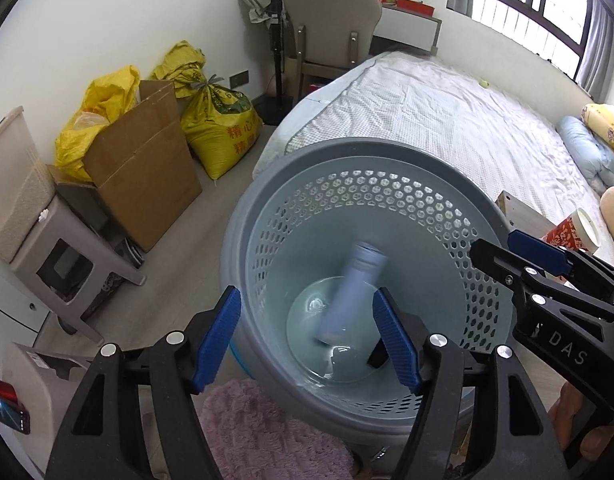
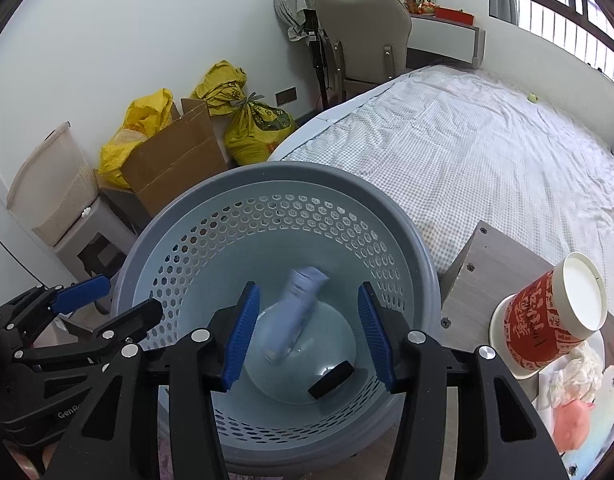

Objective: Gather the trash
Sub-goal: 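Open both tools to drop the tube box and black band into the basket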

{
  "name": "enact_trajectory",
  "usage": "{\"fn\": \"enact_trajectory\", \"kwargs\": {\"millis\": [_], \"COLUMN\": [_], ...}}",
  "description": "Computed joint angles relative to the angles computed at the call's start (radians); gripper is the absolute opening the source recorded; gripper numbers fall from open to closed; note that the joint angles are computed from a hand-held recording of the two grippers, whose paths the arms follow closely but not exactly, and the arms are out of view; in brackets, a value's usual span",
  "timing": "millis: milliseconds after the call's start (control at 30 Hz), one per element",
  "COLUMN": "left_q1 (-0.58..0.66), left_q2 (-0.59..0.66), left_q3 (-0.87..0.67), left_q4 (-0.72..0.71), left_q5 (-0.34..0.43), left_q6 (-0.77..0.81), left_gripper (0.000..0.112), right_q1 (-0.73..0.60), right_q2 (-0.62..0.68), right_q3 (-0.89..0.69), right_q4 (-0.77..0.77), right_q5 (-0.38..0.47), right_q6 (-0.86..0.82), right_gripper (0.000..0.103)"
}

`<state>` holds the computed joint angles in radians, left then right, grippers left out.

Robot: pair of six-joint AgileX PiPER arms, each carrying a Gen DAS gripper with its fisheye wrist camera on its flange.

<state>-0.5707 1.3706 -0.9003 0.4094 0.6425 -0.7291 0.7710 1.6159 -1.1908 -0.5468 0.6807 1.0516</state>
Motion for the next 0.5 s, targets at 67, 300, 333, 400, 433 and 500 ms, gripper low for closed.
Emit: {"fn": "enact_trajectory", "kwargs": {"millis": [67,300,333,400,433,500], "left_q1": [-0.001,-0.01,-0.01,-0.014,-0.016,-0.02], "left_q2": [-0.009,-0.036,-0.042,-0.054,-0.058,-0.069], "left_q3": [0.006,0.021,0.024,0.028,0.029,0.031], "left_q4": [0.016,0.044,0.044,0.052,0.055,0.063], "left_q5": [0.005,0.02,0.022,0.029,0.032,0.038], "left_q6": [-0.015,-0.049,-0.048,-0.055,-0.059,-0.068], "left_gripper": [0.07,0.074,0.074,0.076,0.076,0.076], "right_q1": [0.009,0.033,0.036,0.041,0.042,0.047], "right_q2": [-0.002,-0.012,-0.017,-0.025,-0.027,-0.034], "right_q3": [0.001,0.009,0.013,0.016,0.017,0.021], "right_q4": [-0.012,-0.041,-0.046,-0.056,-0.058,-0.066], "right_q5": [0.009,0.032,0.034,0.041,0.043,0.051], "right_q6": [0.011,0.048,0.055,0.063,0.065,0.07], "right_gripper": [0.049,0.05,0.051,0.052,0.052,0.052]}}
